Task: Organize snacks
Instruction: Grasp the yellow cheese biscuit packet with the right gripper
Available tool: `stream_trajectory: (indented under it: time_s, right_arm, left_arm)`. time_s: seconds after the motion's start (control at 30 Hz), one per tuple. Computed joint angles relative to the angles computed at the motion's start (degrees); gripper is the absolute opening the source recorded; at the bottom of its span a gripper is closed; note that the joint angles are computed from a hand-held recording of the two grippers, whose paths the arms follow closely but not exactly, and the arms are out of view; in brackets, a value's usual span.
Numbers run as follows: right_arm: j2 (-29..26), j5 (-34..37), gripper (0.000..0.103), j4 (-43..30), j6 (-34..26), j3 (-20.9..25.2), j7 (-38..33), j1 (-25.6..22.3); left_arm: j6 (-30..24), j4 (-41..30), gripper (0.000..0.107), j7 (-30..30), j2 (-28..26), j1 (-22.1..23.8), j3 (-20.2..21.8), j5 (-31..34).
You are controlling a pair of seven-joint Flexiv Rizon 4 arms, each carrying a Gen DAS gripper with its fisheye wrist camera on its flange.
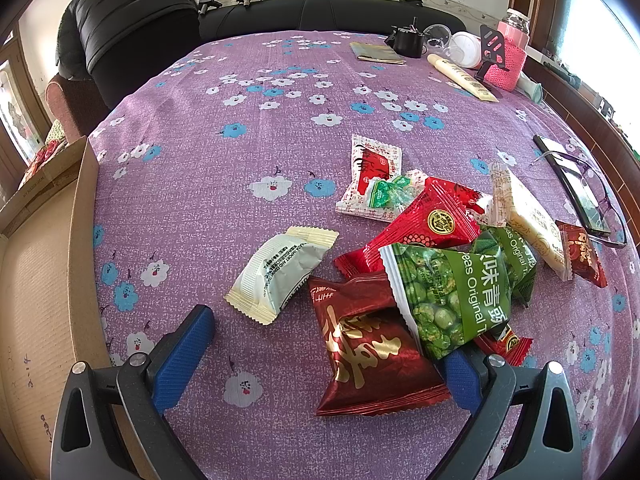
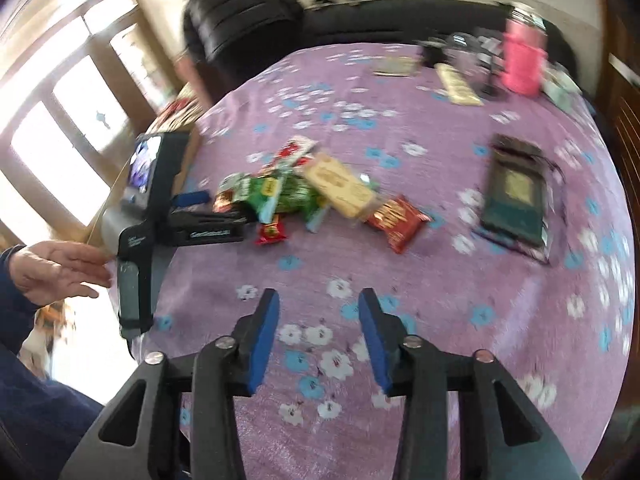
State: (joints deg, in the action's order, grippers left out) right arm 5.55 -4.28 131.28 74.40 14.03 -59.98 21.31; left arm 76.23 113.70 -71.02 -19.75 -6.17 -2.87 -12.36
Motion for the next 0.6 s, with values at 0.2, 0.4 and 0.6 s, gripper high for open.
stream_trajectory:
  time_s: [0.2, 0.4, 0.6]
  right_arm:
    - [-2.5, -7.6, 0.029, -0.3, 4.6, 1.1, 10.2, -0.7]
    - [-2.6, -18.4, 0.029, -2.4, -2.9, 1.1, 19.9, -0.3]
    - [-3.1, -16.1, 0.029, -5.2, -8.2, 0.4, 15.5, 0.5]
  left_arm:
    - [0.0, 0.0, 0.103, 0.0, 0.0, 0.0, 0.0, 0.0]
    - [0.0, 0.0, 0.103, 0.0, 0.0, 0.0, 0.0, 0.1]
    - [-0.2, -0.1, 0.103, -0.1, 0.0, 0.0, 0.1, 0.2]
